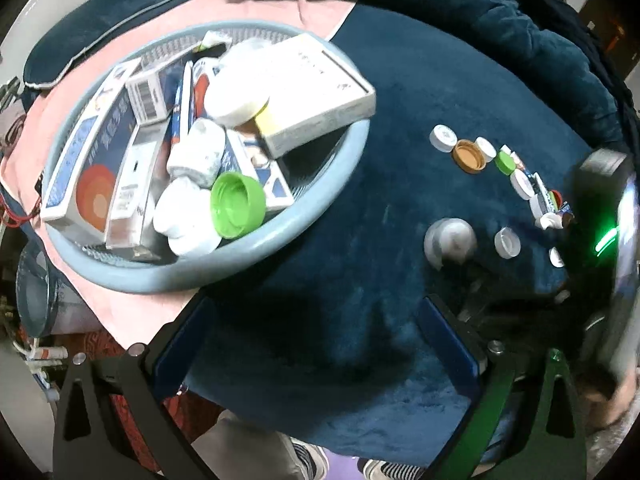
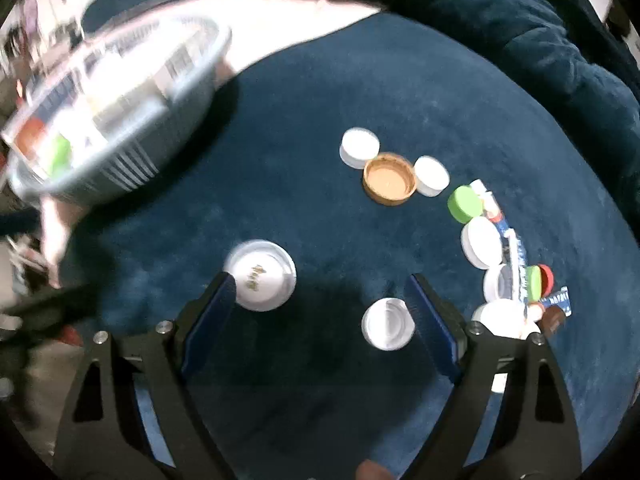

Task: Organize objects
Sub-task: 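Grasp a white cap with the right gripper while the left grasps a clear cap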

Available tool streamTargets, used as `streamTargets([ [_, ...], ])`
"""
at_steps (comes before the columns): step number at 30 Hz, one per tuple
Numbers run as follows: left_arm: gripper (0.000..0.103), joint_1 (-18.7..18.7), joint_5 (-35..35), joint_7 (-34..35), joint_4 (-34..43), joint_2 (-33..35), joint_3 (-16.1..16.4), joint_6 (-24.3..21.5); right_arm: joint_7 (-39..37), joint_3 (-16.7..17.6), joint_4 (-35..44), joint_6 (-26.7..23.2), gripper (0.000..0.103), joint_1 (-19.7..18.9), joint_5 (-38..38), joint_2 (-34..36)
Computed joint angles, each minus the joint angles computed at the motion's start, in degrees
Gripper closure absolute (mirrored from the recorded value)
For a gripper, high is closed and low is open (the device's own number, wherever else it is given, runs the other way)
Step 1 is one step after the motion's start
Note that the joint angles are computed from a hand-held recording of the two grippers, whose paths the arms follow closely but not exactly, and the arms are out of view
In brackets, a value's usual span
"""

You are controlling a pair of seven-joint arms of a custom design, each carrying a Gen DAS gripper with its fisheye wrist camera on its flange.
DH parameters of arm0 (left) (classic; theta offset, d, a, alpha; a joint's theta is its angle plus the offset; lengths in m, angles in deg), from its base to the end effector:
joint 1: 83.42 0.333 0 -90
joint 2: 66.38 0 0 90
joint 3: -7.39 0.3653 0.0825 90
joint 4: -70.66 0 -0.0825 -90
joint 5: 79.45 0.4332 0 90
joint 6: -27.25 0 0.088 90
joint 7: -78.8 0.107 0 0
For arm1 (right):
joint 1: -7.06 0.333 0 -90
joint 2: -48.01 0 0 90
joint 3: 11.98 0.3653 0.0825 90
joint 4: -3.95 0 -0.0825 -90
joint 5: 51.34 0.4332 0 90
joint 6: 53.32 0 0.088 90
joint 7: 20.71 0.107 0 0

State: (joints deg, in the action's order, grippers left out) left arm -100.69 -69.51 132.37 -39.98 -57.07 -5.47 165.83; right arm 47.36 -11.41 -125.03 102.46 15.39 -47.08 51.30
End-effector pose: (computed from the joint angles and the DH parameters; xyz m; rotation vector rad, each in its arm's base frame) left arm 0.5868 -0.3319 0.4647 -2.0892 2.0731 -0.4499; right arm 0.5959 0.0905 0.3995 -2.4096 1.4679 -0.4197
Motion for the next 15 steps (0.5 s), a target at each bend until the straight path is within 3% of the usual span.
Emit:
streamTargets([
  [3, 0.001, 0.0, 0.3, -0.2, -0.4, -0.3, 0.1, 0.4, 0.5, -0.1, -0.8, -0.5, 0.016, 0.8, -7.9, 1.0],
  [4, 0.001, 0.0, 0.4, -0.5, -0.4, -0.3, 0.2, 0.6, -1.6, 0.0, -2.3, 0.5, 0.016, 0.6, -6.9, -0.2],
  [10, 0.001, 0.0, -0.8, 0.4, -0.7, -0.3, -0.2, 1.1, -9.0, -0.3, -3.6, -3.6, 0.016, -0.1, 0.2, -4.0],
  [15, 0.001, 0.1, 0.2, -1.3, -1.3, -0.7, 0.2, 1.4, -16.1, -0.6, -3.8, -5.5, 0.016, 0.9, 10.9, -6.0],
])
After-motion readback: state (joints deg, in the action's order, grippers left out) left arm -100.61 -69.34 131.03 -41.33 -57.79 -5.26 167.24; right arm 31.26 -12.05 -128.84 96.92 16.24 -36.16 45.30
